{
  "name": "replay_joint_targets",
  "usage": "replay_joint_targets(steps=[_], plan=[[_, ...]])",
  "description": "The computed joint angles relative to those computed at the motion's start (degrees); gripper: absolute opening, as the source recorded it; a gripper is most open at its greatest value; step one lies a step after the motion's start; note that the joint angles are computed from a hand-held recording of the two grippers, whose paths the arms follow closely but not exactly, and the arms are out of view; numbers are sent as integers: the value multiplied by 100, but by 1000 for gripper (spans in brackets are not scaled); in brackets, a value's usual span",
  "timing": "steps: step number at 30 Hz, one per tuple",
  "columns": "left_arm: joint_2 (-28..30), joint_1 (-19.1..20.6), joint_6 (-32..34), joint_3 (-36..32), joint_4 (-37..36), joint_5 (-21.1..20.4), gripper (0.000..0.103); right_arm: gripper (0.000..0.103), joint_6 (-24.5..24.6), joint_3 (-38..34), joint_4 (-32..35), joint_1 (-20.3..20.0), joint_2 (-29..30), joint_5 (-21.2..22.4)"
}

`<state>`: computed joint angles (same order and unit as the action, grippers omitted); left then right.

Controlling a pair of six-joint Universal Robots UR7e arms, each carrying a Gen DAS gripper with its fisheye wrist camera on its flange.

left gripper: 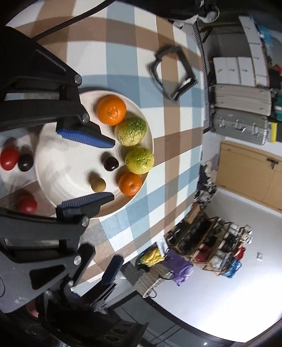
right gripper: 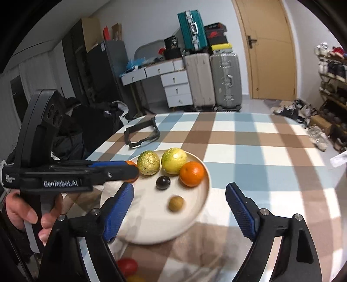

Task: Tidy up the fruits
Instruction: 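Move the right tool to the second brown kiwi and close on it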

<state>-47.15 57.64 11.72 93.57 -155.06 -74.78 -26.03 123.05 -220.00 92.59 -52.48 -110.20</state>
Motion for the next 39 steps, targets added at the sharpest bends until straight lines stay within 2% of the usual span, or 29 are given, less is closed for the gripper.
replay_joint_targets(steps=[6,9,11,18,22,23,24,27,32,39], plan=[[-576,-138,-124,704,-496,128,52,92,120,452,-651,280,-203,-212],[-847,-231,-94,1075,-763,259,61,95,88,592,-981,463,-221,-291],[-1029,-301,-64,1333,-988,398,73,97,52,668,-1199,586,-195,-327],[-1488,-406,-11,1910,-1336,576,82,99,163,932,-1726,951,-86,-435],[-1707,-450,79,2278,-1556,635,94,102,257,1091,-2270,1077,126,-590],[-1771,-463,101,2401,-1630,655,100,102,304,1120,-2276,1069,141,-591],[-1783,-470,102,2454,-1671,678,102,102,367,1167,-2270,1064,156,-609],[-1895,-466,74,2690,-1715,703,102,102,493,1256,-2241,1043,254,-763],[-1908,-335,-9,2824,-1518,642,102,102,729,1473,-2103,862,387,-688],[-1841,-103,-13,2912,-1346,642,102,102,1072,1449,-1184,441,429,-447]])
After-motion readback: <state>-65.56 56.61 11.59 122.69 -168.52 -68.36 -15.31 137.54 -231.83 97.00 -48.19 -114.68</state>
